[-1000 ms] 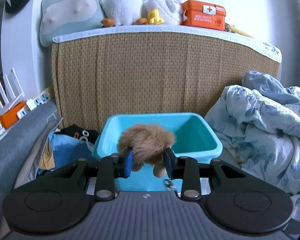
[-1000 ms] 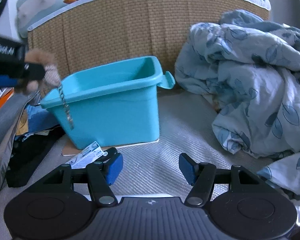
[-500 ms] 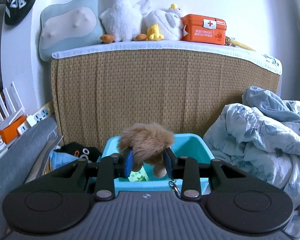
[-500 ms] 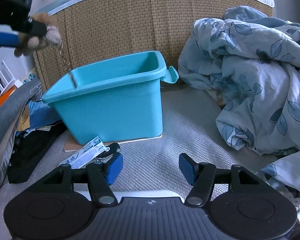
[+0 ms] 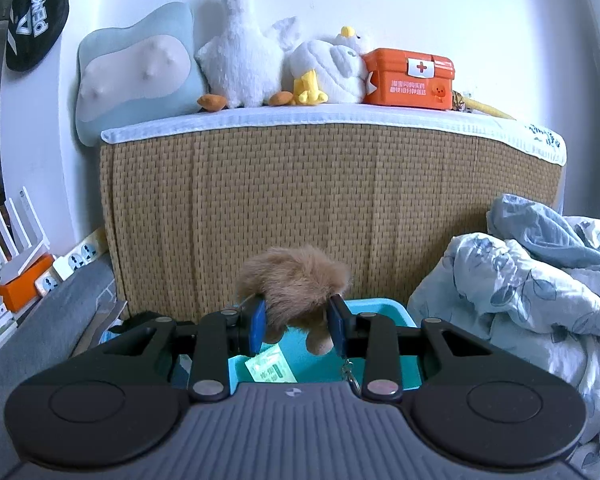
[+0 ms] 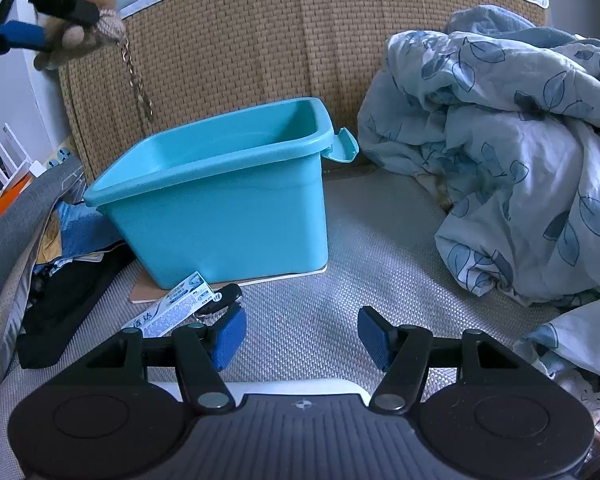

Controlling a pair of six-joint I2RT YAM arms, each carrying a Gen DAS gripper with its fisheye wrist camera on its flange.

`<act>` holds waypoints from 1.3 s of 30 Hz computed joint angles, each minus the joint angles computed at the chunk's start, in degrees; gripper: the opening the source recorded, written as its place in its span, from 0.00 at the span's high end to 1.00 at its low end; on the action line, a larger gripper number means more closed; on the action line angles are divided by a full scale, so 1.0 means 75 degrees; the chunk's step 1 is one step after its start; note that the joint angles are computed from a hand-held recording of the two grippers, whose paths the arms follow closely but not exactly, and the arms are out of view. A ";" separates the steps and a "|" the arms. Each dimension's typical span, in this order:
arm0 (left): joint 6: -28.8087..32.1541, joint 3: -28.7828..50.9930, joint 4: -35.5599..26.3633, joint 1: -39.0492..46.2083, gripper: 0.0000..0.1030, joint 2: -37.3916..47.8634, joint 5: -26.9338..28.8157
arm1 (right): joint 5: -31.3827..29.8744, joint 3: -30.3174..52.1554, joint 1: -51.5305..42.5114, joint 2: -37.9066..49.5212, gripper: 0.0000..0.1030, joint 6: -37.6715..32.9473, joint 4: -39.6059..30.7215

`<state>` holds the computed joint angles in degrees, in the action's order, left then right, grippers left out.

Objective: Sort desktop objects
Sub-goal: 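Lift the furry keychain with the left gripper and carry it over the turquoise tub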

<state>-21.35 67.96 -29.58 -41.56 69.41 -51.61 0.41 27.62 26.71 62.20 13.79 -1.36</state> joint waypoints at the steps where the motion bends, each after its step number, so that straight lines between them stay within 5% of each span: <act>1: 0.0034 0.0056 0.0026 0.0033 0.65 0.0030 0.0020 | 0.0000 -0.0007 -0.0004 0.0006 0.35 0.0010 0.0003; 39: 0.0004 -0.0193 0.0780 0.1291 0.65 0.0970 0.1140 | -0.0428 0.0173 -0.0281 0.0326 0.35 0.0281 0.0023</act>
<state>-21.32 66.52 -23.73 -31.88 76.68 -43.07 -2.80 28.92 24.60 64.65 15.89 -1.19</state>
